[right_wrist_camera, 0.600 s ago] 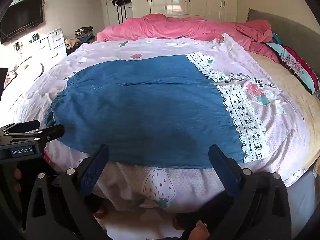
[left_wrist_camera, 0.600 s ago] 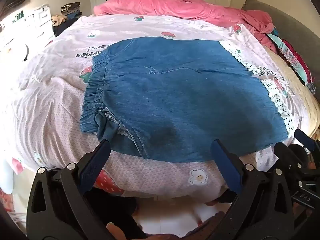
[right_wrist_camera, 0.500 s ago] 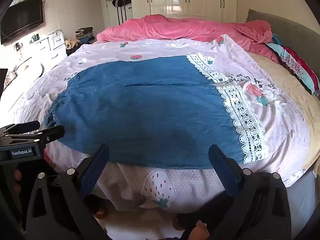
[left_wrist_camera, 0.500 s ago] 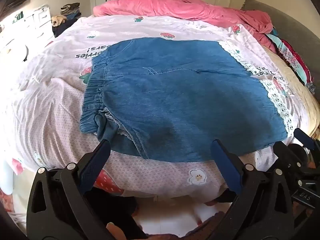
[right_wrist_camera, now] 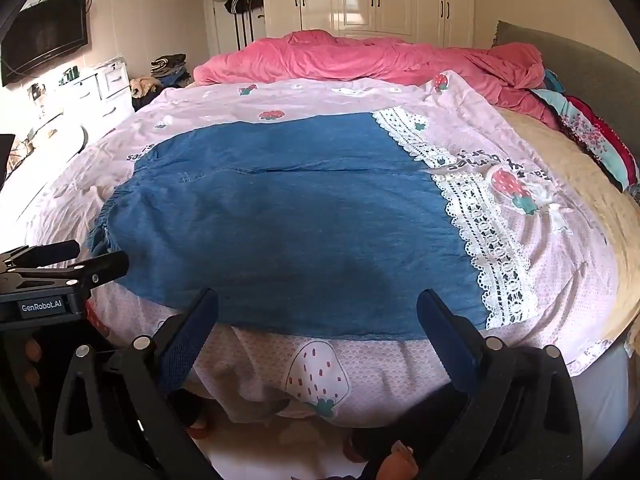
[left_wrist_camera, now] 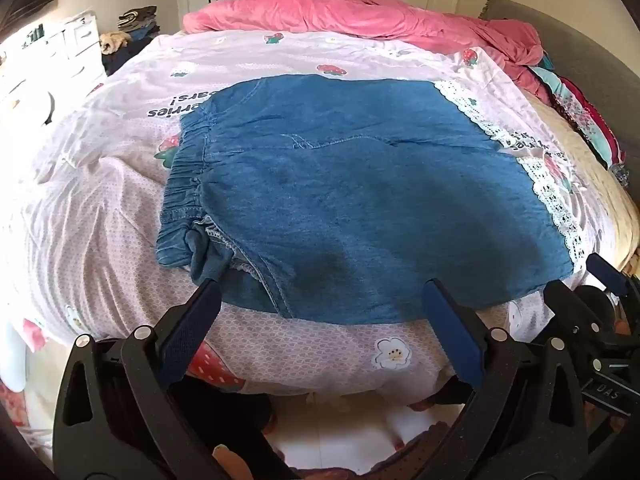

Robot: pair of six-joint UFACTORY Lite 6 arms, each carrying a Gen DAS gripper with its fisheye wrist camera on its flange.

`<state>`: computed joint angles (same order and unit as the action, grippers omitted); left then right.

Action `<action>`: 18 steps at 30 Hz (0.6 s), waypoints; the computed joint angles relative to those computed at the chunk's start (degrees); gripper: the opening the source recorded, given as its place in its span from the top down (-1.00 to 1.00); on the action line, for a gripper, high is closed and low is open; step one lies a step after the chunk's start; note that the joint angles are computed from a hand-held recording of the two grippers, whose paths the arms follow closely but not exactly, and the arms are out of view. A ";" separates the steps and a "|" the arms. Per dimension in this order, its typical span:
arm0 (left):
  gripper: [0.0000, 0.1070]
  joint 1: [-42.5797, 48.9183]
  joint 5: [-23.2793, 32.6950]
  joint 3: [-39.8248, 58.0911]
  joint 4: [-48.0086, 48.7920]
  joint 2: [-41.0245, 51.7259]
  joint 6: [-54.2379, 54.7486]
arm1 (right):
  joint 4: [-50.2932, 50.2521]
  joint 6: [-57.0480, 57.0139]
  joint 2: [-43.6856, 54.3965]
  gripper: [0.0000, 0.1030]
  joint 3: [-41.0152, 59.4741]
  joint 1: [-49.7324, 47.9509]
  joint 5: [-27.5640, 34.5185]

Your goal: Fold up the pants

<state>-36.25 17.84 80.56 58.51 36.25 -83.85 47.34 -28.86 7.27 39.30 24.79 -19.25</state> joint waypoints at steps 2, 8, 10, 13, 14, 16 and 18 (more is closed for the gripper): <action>-0.76 -0.31 0.31 0.33 -0.39 0.14 0.28 | 1.38 -1.33 -0.12 -0.92 0.12 0.27 -0.17; -0.76 -0.28 -0.28 0.14 -0.33 -0.07 0.28 | 2.47 -2.24 -0.79 -0.92 -0.15 0.57 -0.65; -0.76 -0.24 -0.29 0.22 -0.75 -0.04 0.70 | 3.67 -3.52 -0.87 -0.92 -0.04 0.78 -0.75; -0.76 -0.29 -0.40 0.13 -0.17 -0.07 0.10 | 3.97 -3.94 -1.01 -0.92 0.03 0.77 -0.54; -0.76 -0.31 -0.47 0.11 0.10 -0.05 -0.21 | 4.44 -4.45 -1.02 -0.92 0.12 0.88 -0.54; -0.76 -0.29 -0.50 0.12 -0.20 -0.07 0.07 | 5.02 -5.02 -1.01 -0.92 0.19 1.10 -0.57; -0.76 -0.33 -0.54 0.16 -0.47 -0.12 0.34 | 5.47 -5.42 -1.06 -0.92 0.26 1.22 -0.46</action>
